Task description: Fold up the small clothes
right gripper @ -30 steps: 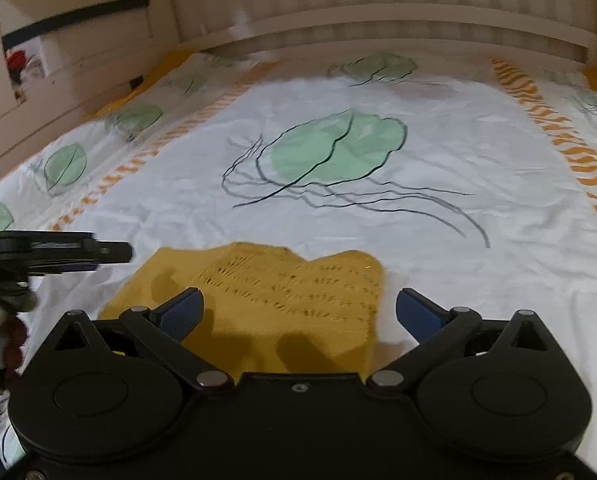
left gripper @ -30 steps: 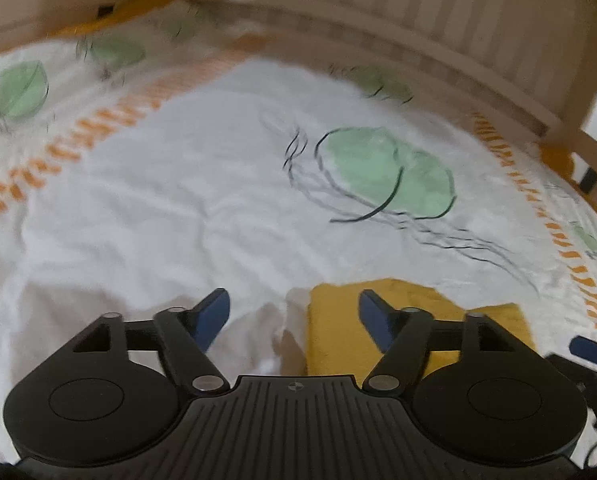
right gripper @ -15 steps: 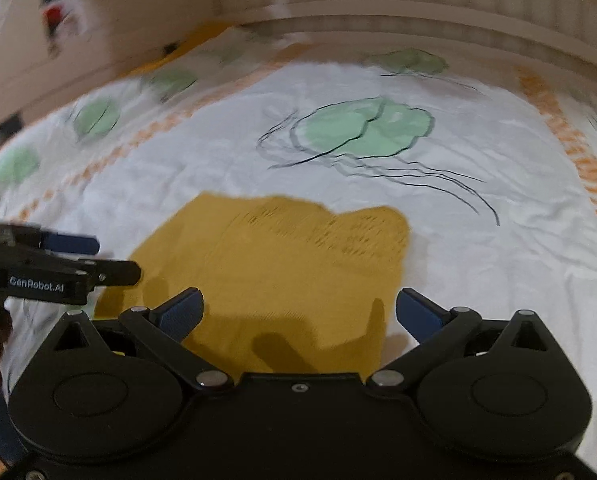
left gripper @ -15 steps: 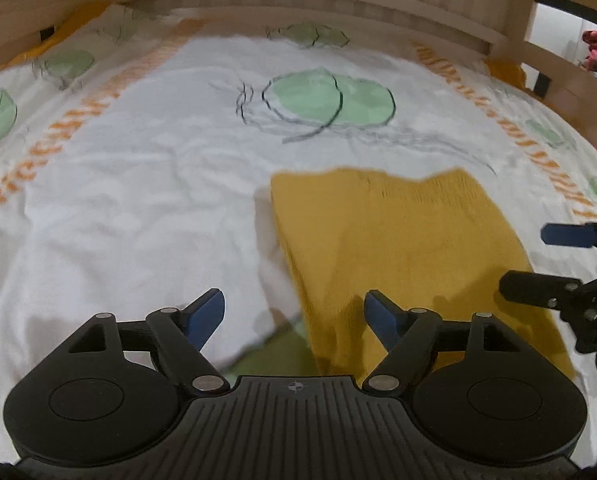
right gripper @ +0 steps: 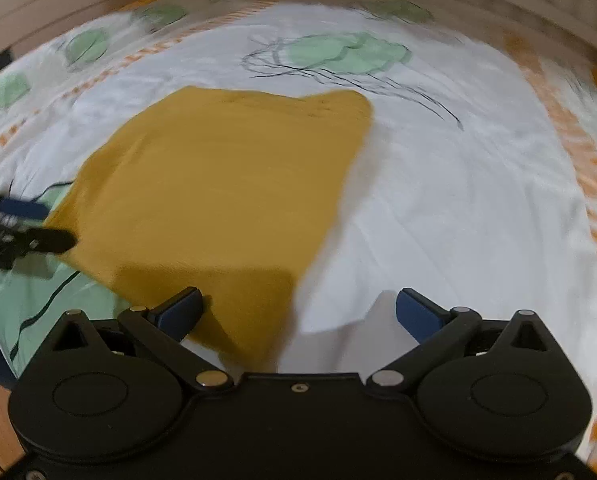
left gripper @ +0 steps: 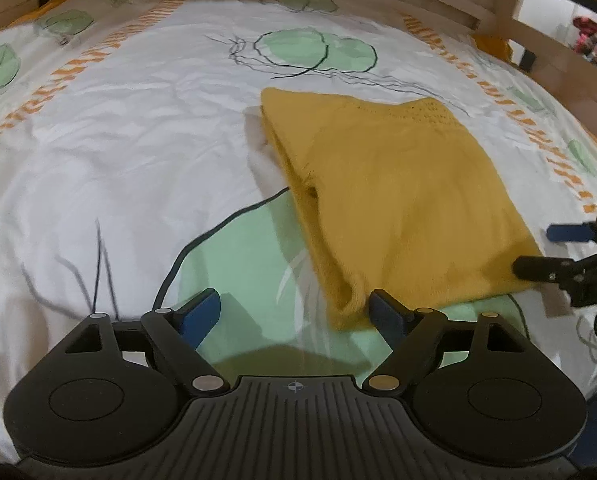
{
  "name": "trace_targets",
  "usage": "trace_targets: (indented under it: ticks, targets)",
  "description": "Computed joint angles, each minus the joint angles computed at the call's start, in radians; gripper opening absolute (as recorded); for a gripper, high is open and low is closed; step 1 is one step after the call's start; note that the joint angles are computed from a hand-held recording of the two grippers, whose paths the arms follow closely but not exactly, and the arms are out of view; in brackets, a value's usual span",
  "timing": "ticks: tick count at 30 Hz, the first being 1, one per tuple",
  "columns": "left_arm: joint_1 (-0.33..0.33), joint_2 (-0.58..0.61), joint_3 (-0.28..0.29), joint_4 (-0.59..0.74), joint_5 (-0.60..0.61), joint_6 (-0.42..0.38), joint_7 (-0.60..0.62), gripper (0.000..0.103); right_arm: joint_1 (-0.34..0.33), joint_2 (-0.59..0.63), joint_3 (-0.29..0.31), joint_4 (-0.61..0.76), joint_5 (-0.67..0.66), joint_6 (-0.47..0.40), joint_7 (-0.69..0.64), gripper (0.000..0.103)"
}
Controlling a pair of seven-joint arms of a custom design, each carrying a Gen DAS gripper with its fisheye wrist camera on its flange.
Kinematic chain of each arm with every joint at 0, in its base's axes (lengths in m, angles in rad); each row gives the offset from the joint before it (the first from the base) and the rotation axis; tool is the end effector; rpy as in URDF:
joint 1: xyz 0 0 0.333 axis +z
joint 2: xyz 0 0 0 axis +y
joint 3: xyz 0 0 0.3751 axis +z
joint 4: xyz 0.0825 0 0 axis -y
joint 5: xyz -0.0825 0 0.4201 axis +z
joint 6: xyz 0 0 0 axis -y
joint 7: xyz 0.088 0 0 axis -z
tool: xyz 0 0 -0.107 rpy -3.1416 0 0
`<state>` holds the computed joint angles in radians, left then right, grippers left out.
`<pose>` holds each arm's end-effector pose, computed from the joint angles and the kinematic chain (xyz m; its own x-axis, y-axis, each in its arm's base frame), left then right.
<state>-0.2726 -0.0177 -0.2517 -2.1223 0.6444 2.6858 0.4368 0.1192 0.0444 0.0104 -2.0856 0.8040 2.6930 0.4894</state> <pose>0.5169 -0.3220 0.5197 0.0576 -0.9893 0.1343 -0.7596 -0.1307 -0.6371 0.6230 0.0572 0.4991 0.5501 -0.8348 -0.0227 -0.6207 -0.3905 -0.6799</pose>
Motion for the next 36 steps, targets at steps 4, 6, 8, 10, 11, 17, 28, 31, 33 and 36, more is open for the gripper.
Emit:
trace_targets:
  ticks: [4,6,8,10,11,17,28,31,33,36]
  targets:
    - [-0.001,-0.028,-0.008,-0.027,0.029,-0.006,-0.056,0.081,-0.012,-0.023,-0.008,-0.019,0.069,-0.015,0.013,0.103]
    - [0.002,-0.044,-0.012,-0.045,0.053,0.002,-0.100,0.081,-0.010,-0.039,-0.011,-0.035,0.104,0.001,0.003,0.103]
    - [0.011,-0.060,-0.016,-0.062,0.089,0.017,-0.167,0.081,-0.009,-0.054,-0.017,-0.049,0.153,0.005,-0.012,0.103]
    - [0.024,-0.077,-0.025,-0.075,0.150,0.023,-0.252,0.081,-0.010,-0.070,-0.027,-0.061,0.213,-0.004,-0.026,0.103]
    - [0.030,-0.082,-0.028,-0.079,0.175,0.027,-0.283,0.081,-0.011,-0.075,-0.032,-0.064,0.250,-0.009,-0.039,0.103]
    - [0.050,-0.092,-0.050,-0.067,0.339,0.030,-0.423,0.081,-0.011,-0.113,-0.055,-0.087,0.482,-0.025,-0.132,0.103]
    - [-0.028,-0.056,-0.071,0.013,0.377,-0.174,-0.374,0.080,0.023,-0.185,-0.049,-0.154,0.614,0.011,-0.290,0.103]
    - [-0.052,-0.049,-0.075,0.028,0.350,-0.252,-0.349,0.080,0.038,-0.215,-0.058,-0.173,0.707,-0.003,-0.403,0.102]
    - [-0.063,-0.055,-0.076,0.026,0.348,-0.282,-0.348,0.080,0.045,-0.231,-0.054,-0.184,0.767,0.016,-0.461,0.102]
    - [-0.071,-0.062,-0.077,0.021,0.367,-0.296,-0.369,0.080,0.060,-0.242,-0.023,-0.190,0.844,0.132,-0.527,0.102]
